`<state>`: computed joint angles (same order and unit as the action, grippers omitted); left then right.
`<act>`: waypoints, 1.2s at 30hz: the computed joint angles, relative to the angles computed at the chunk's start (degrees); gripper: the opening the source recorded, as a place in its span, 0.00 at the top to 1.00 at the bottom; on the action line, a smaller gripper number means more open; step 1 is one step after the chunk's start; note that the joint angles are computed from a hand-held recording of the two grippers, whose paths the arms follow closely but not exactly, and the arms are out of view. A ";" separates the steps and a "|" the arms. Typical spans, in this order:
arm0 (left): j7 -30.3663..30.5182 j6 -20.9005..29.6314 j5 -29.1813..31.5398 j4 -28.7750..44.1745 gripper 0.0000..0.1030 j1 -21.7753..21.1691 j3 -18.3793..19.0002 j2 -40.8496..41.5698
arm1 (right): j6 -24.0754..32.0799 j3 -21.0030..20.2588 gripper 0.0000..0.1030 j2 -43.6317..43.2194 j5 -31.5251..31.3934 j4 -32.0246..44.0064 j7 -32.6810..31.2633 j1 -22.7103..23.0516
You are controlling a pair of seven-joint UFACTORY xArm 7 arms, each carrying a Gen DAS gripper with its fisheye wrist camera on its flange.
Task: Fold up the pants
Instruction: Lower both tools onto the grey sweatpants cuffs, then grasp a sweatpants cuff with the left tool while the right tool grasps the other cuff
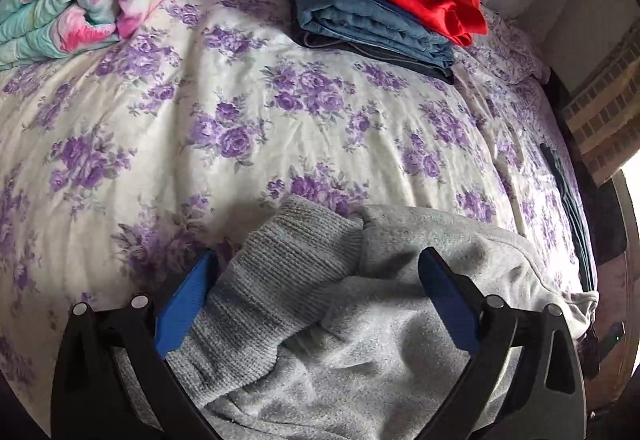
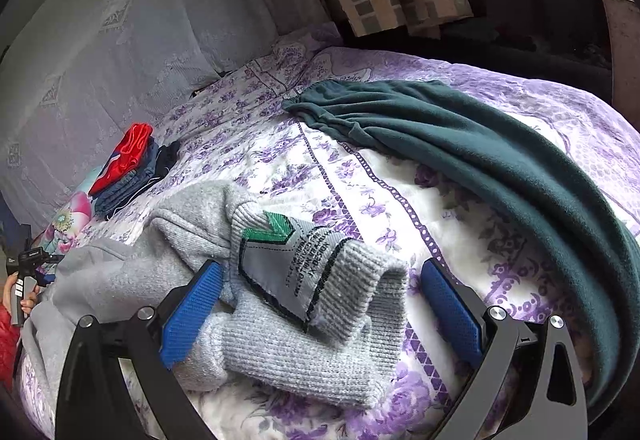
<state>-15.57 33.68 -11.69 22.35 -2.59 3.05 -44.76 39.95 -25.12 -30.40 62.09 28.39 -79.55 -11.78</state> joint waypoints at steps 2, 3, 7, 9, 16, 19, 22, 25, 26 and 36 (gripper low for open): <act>0.28 -1.48 -0.56 -1.68 0.16 -0.59 0.09 -1.90 | 0.40 -0.08 0.03 0.25 -0.16 0.25 -0.06 0.02; 0.40 -2.68 -1.01 -2.52 0.23 -0.92 0.36 -2.91 | 0.58 -0.10 0.03 0.35 -0.18 0.34 -0.09 0.01; -0.35 -7.12 -3.17 -7.16 0.46 -0.98 2.38 -10.24 | 0.73 0.13 0.03 0.50 -0.20 0.43 -0.08 -0.19; -1.66 -8.32 -3.32 -8.46 0.80 0.34 2.50 -12.51 | 0.71 0.29 0.03 0.69 -0.21 0.58 0.03 -0.20; 0.33 -7.39 -2.64 -5.04 0.42 -2.95 3.22 -5.62 | -0.49 1.11 0.03 0.67 -0.50 0.36 0.49 -0.13; -1.22 -5.55 0.62 -3.33 0.42 -0.19 -1.40 -2.28 | -0.50 0.92 0.03 0.60 -0.59 0.36 0.54 0.06; -4.68 -7.05 4.31 -4.73 0.64 2.34 -5.86 -4.61 | -0.53 0.78 0.03 0.53 -0.50 0.32 0.52 0.28; -9.19 -9.16 6.61 -7.98 0.93 4.80 -8.36 -12.62 | -0.83 0.98 0.03 0.52 -0.71 0.26 0.74 0.31; -10.09 -10.58 6.35 -9.32 0.93 4.50 -7.21 -15.77 | -0.78 0.94 0.03 0.56 -0.97 0.28 0.93 0.24; -18.71 -7.33 7.87 -13.15 0.99 15.02 -2.62 -40.15 | 8.35 0.97 0.94 2.95 -5.89 9.58 14.21 4.85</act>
<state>-34.27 26.35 -3.83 9.20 12.44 0.43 -84.91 48.31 -24.16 -27.45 56.20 37.97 -65.34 -6.93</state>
